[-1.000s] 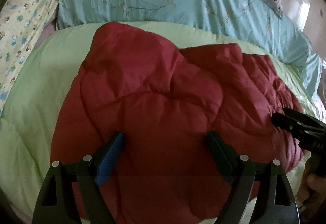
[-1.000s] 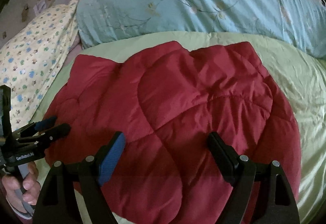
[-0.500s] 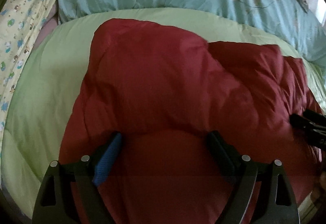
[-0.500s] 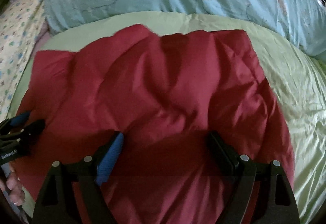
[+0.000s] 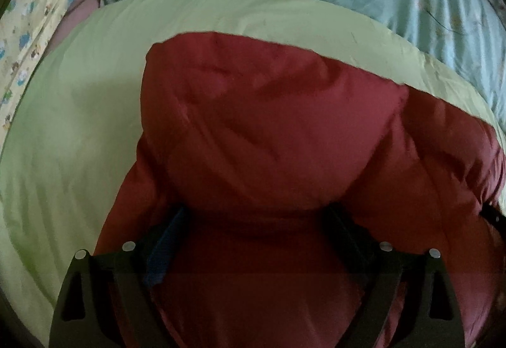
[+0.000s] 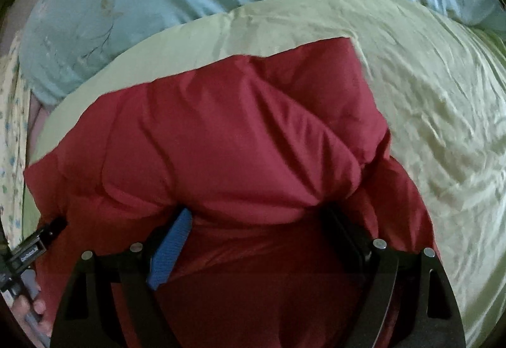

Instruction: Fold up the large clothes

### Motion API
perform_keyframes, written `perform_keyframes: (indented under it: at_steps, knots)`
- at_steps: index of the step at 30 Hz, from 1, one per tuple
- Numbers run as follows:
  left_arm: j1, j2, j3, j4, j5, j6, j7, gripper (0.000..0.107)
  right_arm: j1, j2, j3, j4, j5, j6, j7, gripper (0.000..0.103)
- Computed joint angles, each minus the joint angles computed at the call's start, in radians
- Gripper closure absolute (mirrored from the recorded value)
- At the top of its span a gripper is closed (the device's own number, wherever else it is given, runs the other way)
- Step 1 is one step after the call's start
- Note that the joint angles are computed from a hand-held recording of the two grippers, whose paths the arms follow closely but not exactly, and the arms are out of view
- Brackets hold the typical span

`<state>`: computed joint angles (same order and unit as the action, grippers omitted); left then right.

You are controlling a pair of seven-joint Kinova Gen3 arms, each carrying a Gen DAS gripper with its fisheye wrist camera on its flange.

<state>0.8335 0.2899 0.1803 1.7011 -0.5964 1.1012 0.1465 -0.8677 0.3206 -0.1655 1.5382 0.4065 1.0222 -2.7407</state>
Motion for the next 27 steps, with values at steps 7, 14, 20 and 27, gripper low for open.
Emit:
perform_keyframes:
  at_steps: [7,14,20,27]
  knots:
    - [-0.024,0.009,-0.014,0.015,0.004,-0.043,-0.003,0.013,-0.003,-0.014,0.014,0.052,0.032,-0.055,-0.096,0.017]
    - [0.080,-0.045,0.020,0.041,-0.067,0.028,0.125,0.017,-0.012,-0.024,0.005,0.070,0.061,-0.059,-0.147,0.017]
    - [0.201,-0.103,0.124,0.077,-0.163,0.106,0.295,0.017,-0.023,-0.073,-0.010,0.102,0.100,-0.069,-0.173,0.018]
    - [0.331,-0.075,0.199,0.037,-0.186,0.208,0.412,0.018,-0.069,-0.169,-0.087,0.138,0.182,0.024,-0.234,0.016]
